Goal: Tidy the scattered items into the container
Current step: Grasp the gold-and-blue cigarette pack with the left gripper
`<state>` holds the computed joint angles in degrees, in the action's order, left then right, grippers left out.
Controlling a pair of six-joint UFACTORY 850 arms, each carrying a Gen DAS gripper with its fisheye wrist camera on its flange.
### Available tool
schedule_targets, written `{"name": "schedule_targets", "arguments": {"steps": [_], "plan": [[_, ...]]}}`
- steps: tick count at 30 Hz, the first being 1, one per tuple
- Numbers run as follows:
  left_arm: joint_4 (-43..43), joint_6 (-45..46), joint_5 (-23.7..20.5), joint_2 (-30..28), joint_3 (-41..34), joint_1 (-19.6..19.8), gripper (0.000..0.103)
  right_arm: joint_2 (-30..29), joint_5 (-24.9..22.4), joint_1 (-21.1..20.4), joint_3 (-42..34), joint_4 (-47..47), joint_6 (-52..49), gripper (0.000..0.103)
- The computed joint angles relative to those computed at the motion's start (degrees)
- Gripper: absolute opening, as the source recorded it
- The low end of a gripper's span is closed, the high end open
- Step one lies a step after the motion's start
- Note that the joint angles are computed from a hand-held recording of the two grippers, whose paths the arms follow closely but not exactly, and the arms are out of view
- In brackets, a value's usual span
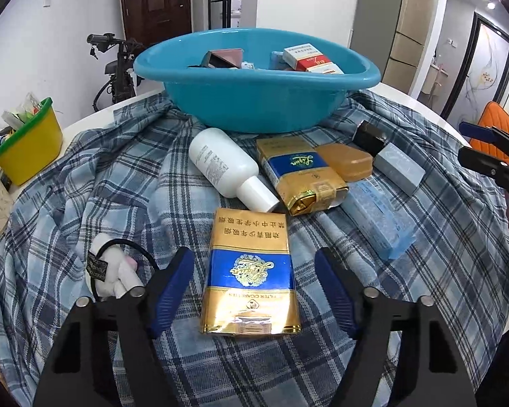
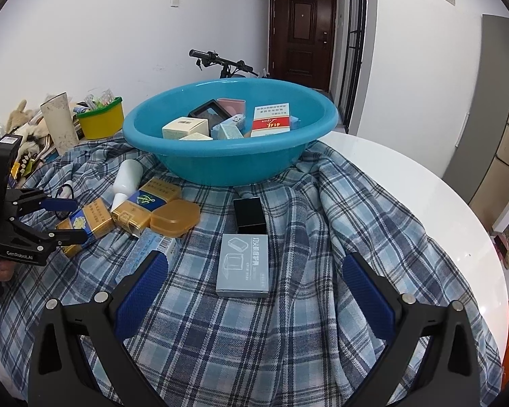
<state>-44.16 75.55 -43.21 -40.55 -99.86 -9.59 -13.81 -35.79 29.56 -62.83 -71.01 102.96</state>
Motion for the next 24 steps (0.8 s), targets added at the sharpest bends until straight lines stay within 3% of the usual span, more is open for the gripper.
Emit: {"name": "schedule_targets", "arguments": {"steps": [3,16,21,24], "plan": [[0.6,-0.3,-0.2,-0.1,-0.2,-0.1,0.068,-0.1,0.3,-0.2,-0.1,0.3,-0.2,0.103],[5.4,-2.6,-0.2,-1.3,-1.4,-1.5,0.066,0.3,1.1,-0.7,0.7,1.1,0.7,0.103],[7.7,-3.1,4.5,-0.5,0.5,-2.6,0.066,0.3,1.2,-0.9,0.9,1.4,0.6,0.103],[7.6,-3.1,5.2,-0.4,0.7,-2.7,0.066,0.3,1.1,-0.9,0.9,1.4,0.7,0.102]]}}
